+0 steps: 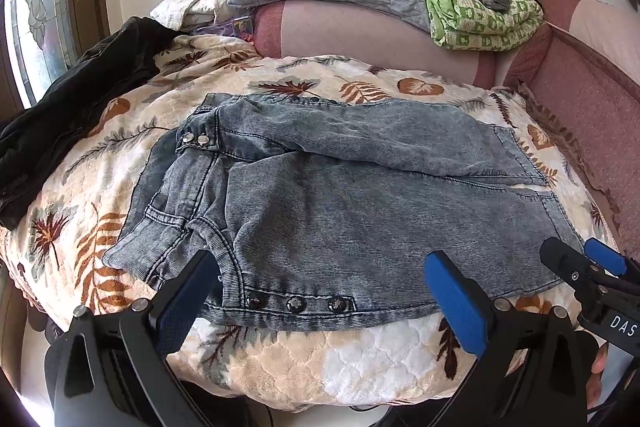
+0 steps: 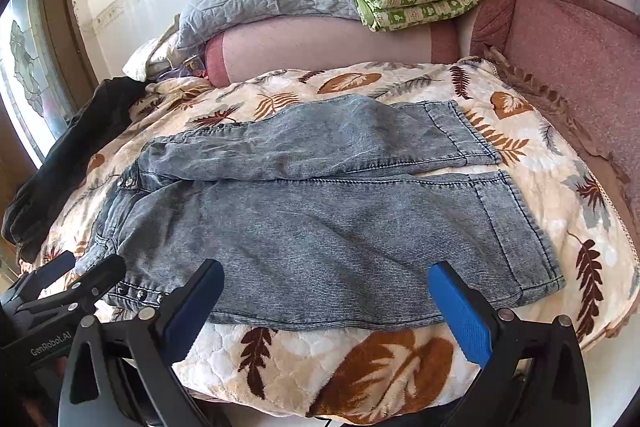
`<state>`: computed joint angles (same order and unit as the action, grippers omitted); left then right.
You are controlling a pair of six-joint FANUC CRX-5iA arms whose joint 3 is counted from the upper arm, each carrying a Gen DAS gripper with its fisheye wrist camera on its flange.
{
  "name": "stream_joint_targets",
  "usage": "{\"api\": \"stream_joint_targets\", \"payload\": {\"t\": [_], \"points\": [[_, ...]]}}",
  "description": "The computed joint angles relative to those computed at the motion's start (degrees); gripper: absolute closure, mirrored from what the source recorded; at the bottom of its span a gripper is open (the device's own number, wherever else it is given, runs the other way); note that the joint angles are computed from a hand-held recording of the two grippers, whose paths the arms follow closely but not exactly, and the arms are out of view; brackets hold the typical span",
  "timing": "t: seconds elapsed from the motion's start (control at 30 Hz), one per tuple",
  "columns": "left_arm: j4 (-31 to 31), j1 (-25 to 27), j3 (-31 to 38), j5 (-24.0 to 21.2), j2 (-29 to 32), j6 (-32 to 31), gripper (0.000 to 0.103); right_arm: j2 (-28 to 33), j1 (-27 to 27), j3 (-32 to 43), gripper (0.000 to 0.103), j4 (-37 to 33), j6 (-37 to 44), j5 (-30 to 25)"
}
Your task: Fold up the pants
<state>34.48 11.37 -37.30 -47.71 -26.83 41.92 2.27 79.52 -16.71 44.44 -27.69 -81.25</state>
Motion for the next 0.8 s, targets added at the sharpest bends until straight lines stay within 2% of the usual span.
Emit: {"api": "stream_joint_targets", "payload": {"t": [0.8], "points": [[0.01, 0.72, 0.19, -0.01, 0.14, 0.23, 0.000, 0.63, -0.40, 0.86, 0.000, -0.57, 0.82, 0.04]]}}
